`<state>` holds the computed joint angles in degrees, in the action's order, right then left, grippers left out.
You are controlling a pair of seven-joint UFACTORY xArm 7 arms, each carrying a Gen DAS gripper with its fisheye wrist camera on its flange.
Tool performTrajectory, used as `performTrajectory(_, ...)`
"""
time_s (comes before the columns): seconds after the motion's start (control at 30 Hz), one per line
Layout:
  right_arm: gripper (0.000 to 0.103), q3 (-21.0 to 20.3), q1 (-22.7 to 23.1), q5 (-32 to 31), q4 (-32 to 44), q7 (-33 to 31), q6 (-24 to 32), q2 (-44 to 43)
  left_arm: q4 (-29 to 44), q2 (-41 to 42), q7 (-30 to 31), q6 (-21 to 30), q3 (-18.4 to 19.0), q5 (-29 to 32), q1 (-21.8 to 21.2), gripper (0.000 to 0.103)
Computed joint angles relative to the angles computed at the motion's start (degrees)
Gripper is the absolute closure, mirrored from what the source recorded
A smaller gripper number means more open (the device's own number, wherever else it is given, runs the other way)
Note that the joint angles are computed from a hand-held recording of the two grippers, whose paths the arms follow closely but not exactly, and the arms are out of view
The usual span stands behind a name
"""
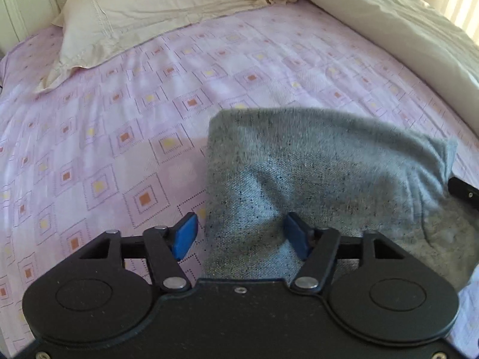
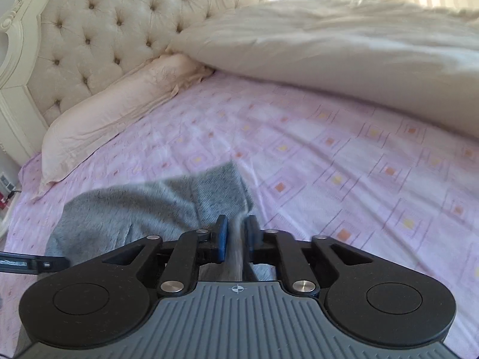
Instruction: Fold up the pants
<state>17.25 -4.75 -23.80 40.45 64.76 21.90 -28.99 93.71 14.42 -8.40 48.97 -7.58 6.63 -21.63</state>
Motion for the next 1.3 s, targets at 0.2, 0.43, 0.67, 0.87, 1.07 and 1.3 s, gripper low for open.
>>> performTrajectory(0.2, 0.087, 6.4, -8.9, -11.6, -1.5, 6.3, -13.2, -3.7, 7.6, 3.3, -1.1, 0.3, -0.3, -1.6, -0.3, 0.041)
performTrajectory(0.43, 0.086, 4.1, -1.6, -6.2, 3.7, -2.8, -2.1, 5.2, 21.6, 14.6, -3.1, 8.8, 1.9, 0.7, -3.5, 0.036)
performTrajectory(0.67, 0.086, 1.1, 0.9, -5.1, 2.7, 0.0, -2.9, 5.6, 25.5, 17.7, -2.7, 10.9, 3.1, 1.8, -5.0, 0.032)
performTrajectory(0.87, 0.086, 0.7, 1.7, -6.1, 3.4, -0.2, -1.7, 5.8, 22.9, 14.7, -3.2, 10.7, 3.0, 2.2, -5.1, 0.036)
performTrajectory(1.07, 0.085, 1.3, 1.8, -8.3, 3.8, -0.8, -0.6, 3.9, 7.3, 1.8, -1.5, 6.1, 1.4, 1.3, -2.7, 0.039)
performTrajectory(1.3, 0.084, -2.2, 8.8, 0.1, 1.2, -8.9, 0.3, -2.1, -9.9, -11.4, 1.7, 2.9, -1.4, 0.9, -0.7, 0.039)
